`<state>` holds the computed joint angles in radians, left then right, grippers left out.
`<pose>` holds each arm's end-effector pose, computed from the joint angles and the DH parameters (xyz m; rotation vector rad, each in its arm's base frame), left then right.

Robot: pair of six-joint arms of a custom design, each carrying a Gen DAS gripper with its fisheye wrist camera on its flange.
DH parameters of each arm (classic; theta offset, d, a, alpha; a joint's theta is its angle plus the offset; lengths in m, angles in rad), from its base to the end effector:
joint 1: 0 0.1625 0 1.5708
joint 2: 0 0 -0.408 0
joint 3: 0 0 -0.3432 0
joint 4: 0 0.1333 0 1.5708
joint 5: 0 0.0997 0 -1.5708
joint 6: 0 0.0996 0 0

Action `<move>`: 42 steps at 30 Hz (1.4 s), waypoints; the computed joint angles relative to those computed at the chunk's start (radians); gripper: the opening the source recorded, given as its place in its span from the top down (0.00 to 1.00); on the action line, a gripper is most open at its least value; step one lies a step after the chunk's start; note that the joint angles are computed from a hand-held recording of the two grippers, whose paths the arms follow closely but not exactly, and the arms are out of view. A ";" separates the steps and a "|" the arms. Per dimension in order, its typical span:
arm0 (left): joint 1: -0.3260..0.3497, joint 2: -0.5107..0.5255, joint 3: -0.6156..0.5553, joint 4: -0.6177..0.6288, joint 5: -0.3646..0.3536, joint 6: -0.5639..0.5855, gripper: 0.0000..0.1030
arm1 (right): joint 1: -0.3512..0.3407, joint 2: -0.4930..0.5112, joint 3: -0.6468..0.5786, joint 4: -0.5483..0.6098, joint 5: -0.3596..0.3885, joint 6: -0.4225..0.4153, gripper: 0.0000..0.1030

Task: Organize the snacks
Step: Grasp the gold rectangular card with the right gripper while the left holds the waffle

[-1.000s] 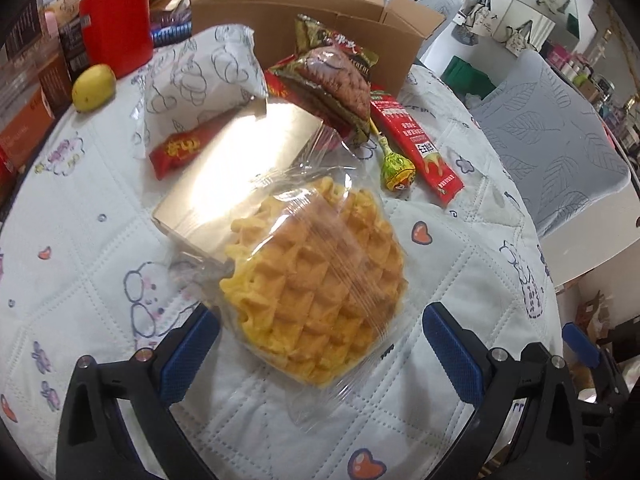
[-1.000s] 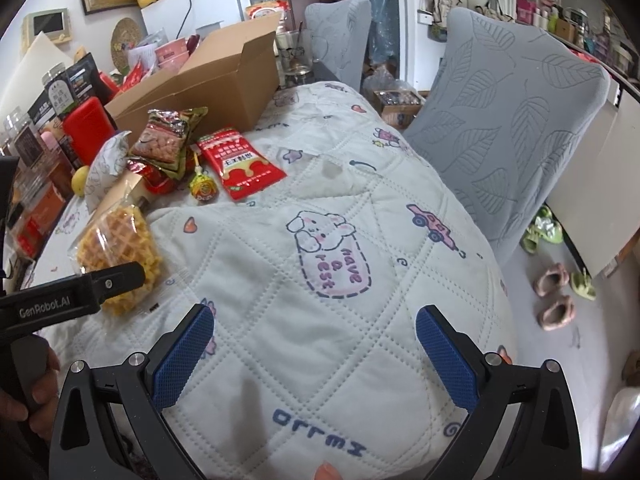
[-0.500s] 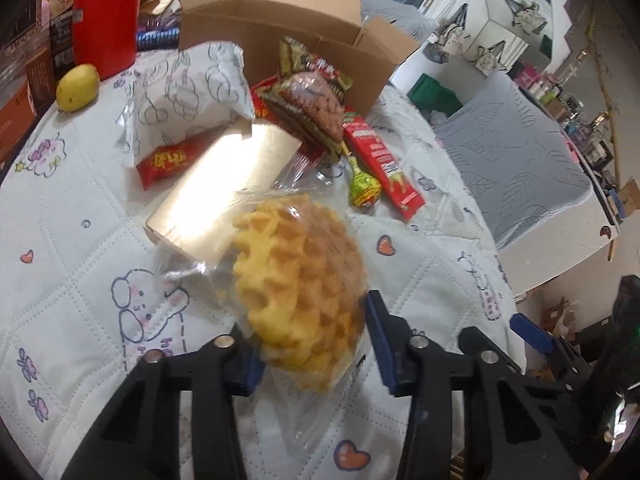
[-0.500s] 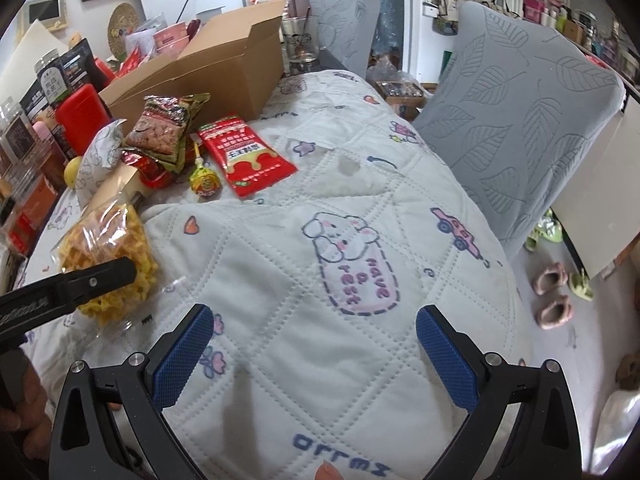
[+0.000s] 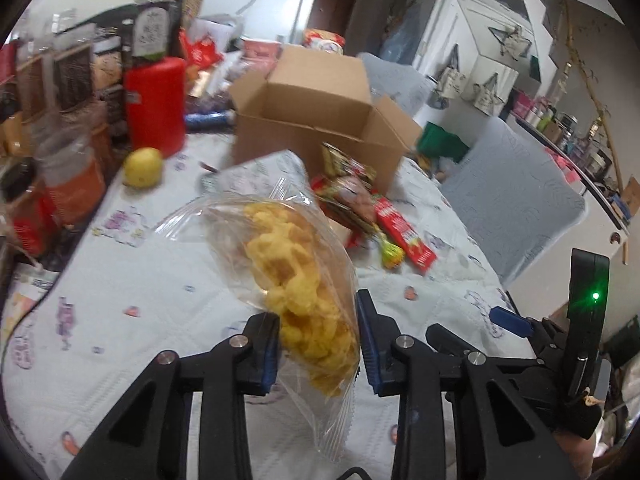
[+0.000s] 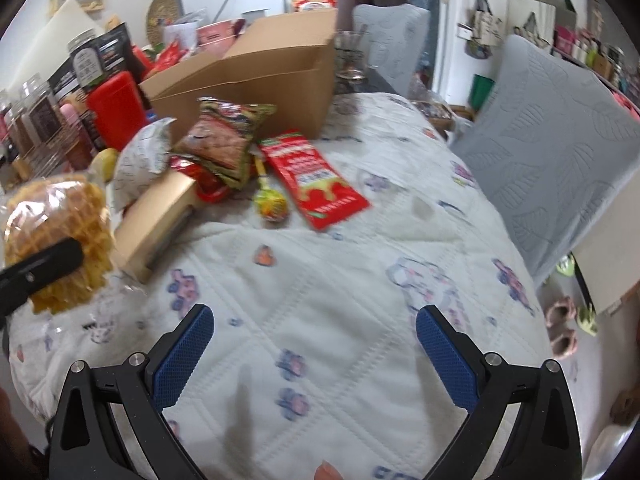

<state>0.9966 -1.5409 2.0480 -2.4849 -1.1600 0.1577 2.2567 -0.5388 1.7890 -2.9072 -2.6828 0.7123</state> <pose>-0.0936 -0.4634 0.3593 0.8729 2.6079 -0.6731 0.3897 -0.4066 0.0108 -0.0867 -2.1659 0.9380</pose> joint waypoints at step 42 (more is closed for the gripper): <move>0.170 0.114 -0.213 0.015 0.055 -0.015 0.68 | -0.075 0.258 -0.512 0.200 0.154 -0.203 0.39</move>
